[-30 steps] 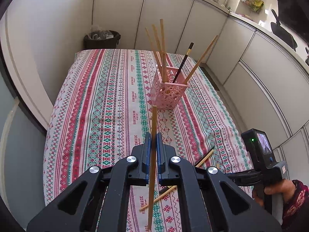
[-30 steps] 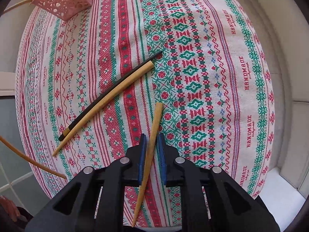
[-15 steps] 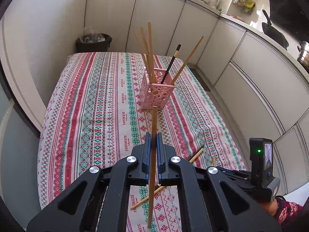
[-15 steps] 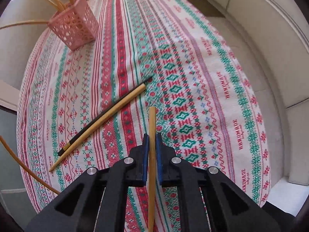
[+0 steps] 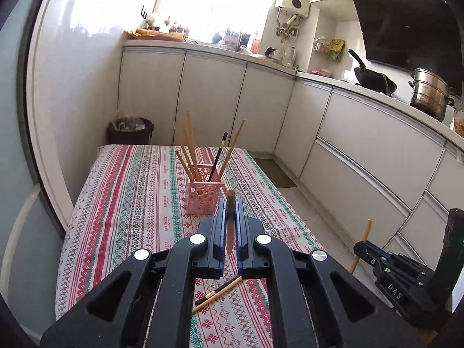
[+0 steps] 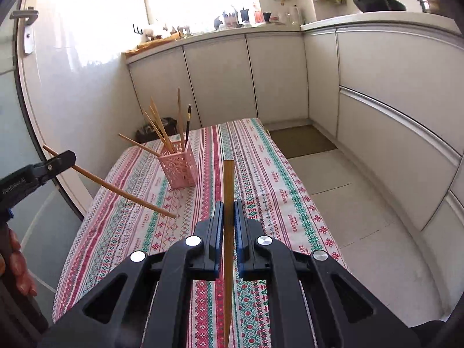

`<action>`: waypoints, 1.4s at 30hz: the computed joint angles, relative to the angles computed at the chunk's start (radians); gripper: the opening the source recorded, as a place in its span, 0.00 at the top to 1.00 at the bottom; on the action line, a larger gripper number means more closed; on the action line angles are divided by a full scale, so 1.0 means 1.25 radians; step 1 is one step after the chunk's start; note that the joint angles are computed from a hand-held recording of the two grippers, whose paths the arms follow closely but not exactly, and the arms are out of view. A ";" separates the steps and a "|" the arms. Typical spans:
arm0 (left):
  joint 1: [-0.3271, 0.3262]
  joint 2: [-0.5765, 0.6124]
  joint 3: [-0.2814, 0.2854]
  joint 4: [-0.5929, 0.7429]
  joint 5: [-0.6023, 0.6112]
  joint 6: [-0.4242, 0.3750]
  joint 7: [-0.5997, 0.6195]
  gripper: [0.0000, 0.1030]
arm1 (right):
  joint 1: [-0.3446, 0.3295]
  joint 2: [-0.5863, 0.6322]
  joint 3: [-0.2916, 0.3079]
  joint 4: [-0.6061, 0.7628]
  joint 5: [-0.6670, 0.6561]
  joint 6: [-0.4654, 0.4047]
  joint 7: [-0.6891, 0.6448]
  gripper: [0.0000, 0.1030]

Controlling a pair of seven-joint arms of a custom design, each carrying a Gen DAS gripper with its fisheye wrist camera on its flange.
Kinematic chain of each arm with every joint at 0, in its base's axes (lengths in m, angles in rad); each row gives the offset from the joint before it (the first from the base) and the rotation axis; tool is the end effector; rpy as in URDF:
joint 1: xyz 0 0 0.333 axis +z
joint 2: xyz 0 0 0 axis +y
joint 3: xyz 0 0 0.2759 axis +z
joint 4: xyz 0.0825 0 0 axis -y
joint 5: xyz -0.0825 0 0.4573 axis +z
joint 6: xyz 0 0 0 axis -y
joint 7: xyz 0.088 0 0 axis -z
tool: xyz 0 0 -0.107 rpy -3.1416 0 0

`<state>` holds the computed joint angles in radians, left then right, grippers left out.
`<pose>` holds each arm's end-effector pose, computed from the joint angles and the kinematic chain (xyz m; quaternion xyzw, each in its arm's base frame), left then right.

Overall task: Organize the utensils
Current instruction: 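Carry both upright chopsticks over the pink holder and lower them, then open the left gripper to drop its chopstick while the right lowers its chopstick into the holder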

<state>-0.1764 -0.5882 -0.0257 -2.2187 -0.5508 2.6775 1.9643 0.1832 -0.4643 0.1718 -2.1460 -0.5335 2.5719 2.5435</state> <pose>0.5056 -0.0900 0.6816 -0.5220 0.6681 -0.4767 0.2323 0.5122 0.2135 0.6420 -0.5277 0.7000 -0.3075 0.3702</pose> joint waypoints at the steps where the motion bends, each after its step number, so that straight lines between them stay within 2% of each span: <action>1: 0.004 0.001 -0.006 0.004 0.006 -0.001 -0.007 0.96 | 0.003 -0.003 -0.009 0.001 0.011 0.009 -0.005 0.93; 5: 0.022 0.017 -0.023 0.043 0.046 -0.039 -0.035 0.96 | 0.002 -0.015 -0.030 0.011 0.045 0.036 -0.025 0.93; 12: 0.050 0.096 -0.051 0.157 0.110 -0.040 -0.087 0.96 | -0.017 -0.008 -0.052 0.037 0.085 0.085 -0.056 0.93; 18: 0.085 0.249 -0.088 0.338 0.192 -0.001 -0.185 0.96 | -0.022 0.022 -0.079 0.062 0.144 0.108 -0.085 0.93; 23: 0.107 0.421 -0.123 0.532 0.369 0.018 -0.331 0.96 | -0.036 0.057 -0.084 0.082 0.159 0.122 -0.099 0.93; 26: 0.089 0.521 -0.116 0.643 0.468 0.012 -0.394 0.96 | -0.039 0.088 -0.092 0.106 0.167 0.130 -0.116 0.93; 32: 0.030 0.681 -0.064 0.799 0.578 -0.004 -0.475 0.96 | -0.046 0.155 -0.095 0.167 0.164 0.146 -0.136 0.93; 35: 0.031 0.731 -0.068 0.840 0.546 -0.036 -0.448 0.94 | -0.042 0.190 -0.095 0.206 0.163 0.150 -0.145 0.93; 37: 0.035 0.733 -0.069 0.834 0.525 -0.056 -0.426 0.90 | -0.041 0.208 -0.091 0.233 0.148 0.156 -0.140 0.93; 38: 0.037 0.719 -0.066 0.815 0.519 -0.059 -0.426 0.84 | -0.040 0.219 -0.089 0.249 0.141 0.163 -0.139 0.93; 40: 0.035 0.660 -0.049 0.742 0.540 -0.037 -0.465 0.49 | -0.038 0.245 -0.085 0.289 0.120 0.171 -0.133 0.93; 42: 0.048 0.566 -0.045 0.625 0.540 0.038 -0.500 0.37 | -0.033 0.281 -0.084 0.338 0.103 0.186 -0.127 0.93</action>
<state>-0.1165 0.1199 -0.0826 -1.4369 0.1236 2.7251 1.3395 0.1426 -0.1134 0.0671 -1.7232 -0.4053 2.8046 2.3847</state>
